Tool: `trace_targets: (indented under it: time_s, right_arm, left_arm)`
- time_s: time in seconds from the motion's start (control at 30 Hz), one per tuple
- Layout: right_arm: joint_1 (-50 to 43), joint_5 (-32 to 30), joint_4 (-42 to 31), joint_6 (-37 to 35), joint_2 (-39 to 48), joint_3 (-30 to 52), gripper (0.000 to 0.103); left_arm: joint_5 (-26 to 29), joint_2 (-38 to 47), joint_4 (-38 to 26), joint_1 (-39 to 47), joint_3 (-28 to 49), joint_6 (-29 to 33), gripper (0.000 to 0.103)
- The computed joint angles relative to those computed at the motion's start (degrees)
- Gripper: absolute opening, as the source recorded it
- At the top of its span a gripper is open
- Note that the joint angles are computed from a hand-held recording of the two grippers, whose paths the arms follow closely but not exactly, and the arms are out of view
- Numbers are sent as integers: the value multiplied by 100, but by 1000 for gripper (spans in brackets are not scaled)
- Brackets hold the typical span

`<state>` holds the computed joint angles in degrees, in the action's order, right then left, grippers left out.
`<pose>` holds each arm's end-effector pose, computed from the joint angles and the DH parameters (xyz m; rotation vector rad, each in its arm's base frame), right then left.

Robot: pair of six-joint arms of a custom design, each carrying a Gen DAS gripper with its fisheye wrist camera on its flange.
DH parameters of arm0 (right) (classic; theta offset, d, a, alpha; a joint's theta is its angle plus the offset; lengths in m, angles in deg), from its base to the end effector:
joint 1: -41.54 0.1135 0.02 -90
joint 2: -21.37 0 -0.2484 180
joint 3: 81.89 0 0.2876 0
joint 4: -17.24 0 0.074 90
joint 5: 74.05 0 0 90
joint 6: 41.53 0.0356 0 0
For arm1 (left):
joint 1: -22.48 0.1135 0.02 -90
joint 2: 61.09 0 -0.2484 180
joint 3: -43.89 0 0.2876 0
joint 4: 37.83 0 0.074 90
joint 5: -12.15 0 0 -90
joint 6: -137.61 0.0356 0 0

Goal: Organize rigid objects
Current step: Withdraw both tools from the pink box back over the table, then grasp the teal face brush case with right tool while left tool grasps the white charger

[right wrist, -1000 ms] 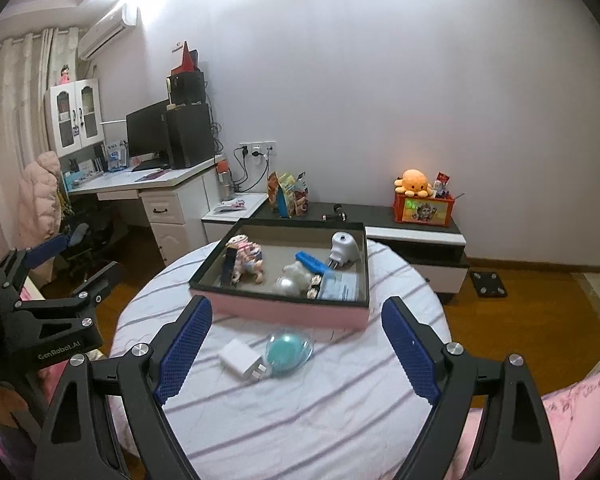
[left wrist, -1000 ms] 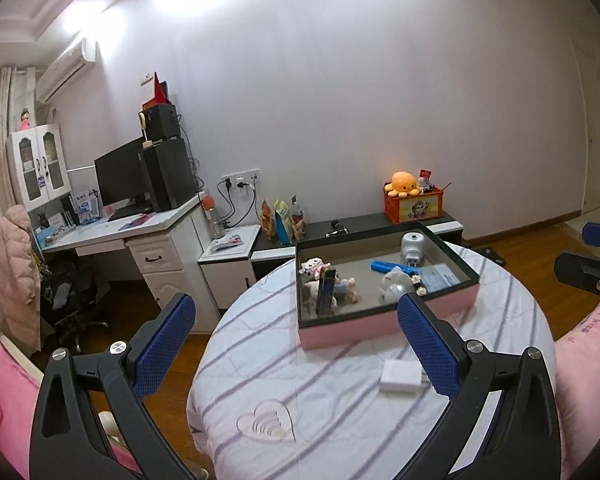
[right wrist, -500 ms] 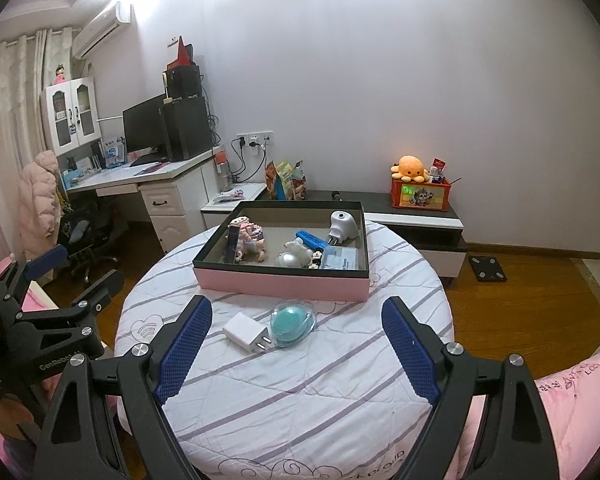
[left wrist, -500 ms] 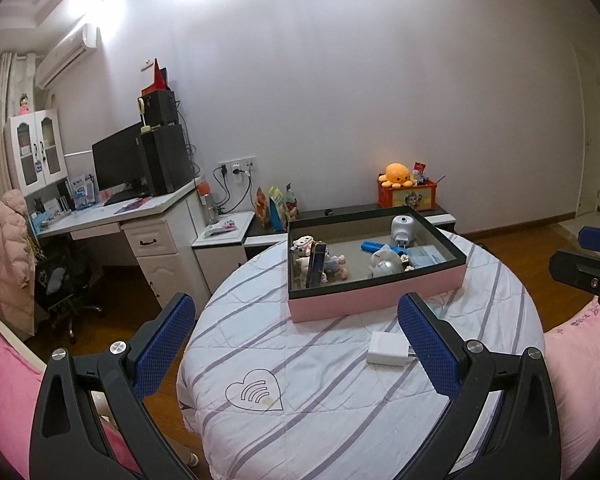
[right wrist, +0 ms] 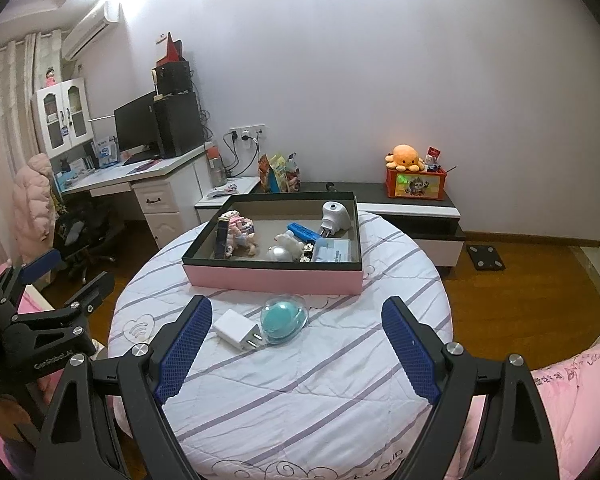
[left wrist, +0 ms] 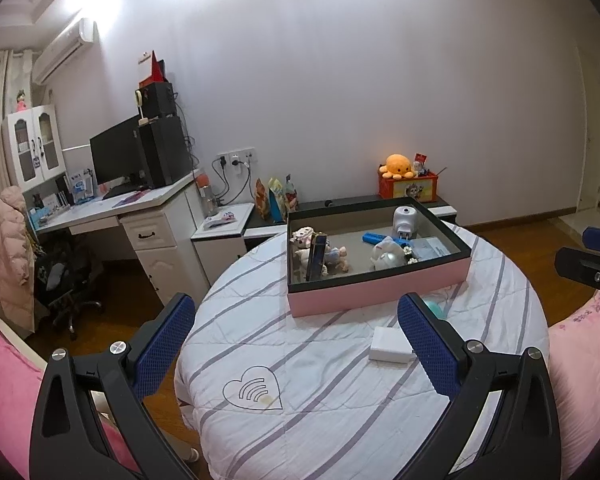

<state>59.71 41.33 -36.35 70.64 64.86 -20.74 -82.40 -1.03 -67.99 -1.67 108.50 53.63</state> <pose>0.1946 0.0478 0.3094 0.3169 2.1068 -0.0750 0.2580 -0.1126 0.3042 0.4764 1.9613 -0.1210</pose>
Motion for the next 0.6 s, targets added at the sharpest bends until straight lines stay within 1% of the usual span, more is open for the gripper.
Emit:
trace_targets:
  time_s: [0.07, 0.23, 0.43, 0.6]
  right_arm:
    - [-41, -24, 21, -2, 66, 1, 88]
    - [-321, -340, 162, -134, 462, 83, 88]
    - [-790, -1043, 486, -360, 1422, 259, 88]
    - [-1230, -1709, 791, -563, 2653, 624, 88]
  left_arm:
    - [3, 158, -12, -36, 62, -2, 102]
    - [51, 717, -83, -111, 320, 27, 103]
    - [187, 1547, -182, -231, 677, 84, 103]
    - [402, 2535, -336, -345, 1137, 137, 103]
